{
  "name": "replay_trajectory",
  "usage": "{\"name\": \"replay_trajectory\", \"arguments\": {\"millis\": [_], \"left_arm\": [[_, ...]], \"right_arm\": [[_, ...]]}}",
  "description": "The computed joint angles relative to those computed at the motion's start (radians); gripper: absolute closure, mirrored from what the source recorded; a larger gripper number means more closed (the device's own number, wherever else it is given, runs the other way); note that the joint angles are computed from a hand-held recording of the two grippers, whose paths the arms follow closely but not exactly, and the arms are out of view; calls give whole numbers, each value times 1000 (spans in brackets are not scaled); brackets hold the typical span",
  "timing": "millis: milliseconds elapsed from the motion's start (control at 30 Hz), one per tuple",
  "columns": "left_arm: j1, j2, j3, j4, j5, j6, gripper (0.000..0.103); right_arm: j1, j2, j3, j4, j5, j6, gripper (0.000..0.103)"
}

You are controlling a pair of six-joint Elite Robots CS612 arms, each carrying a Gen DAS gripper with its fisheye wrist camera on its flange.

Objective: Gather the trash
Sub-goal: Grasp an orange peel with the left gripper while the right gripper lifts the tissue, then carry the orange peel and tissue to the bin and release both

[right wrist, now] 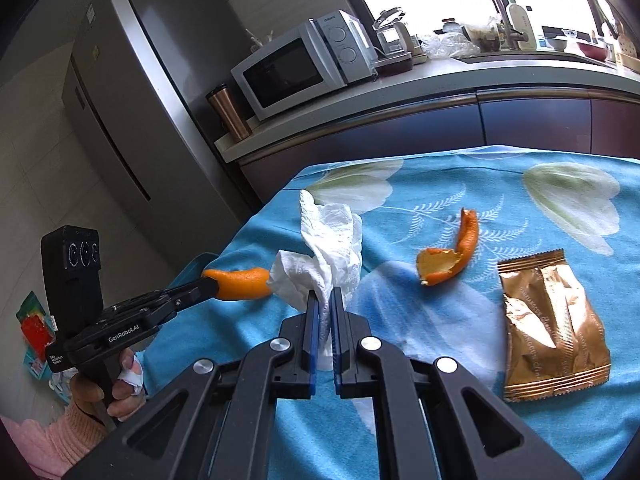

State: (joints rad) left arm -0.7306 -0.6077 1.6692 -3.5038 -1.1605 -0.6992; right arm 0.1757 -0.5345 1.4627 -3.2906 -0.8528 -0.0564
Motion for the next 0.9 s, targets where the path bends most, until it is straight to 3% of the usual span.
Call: {"name": "replay_trajectory", "arguments": {"millis": [500, 900], "left_arm": [[-33, -81, 206, -150, 169, -141, 95], [-30, -125, 302, -146, 273, -235, 95]], "right_arm": [[60, -7, -20, 111, 70, -144, 98], [104, -7, -55, 231, 98, -260, 98]]}}
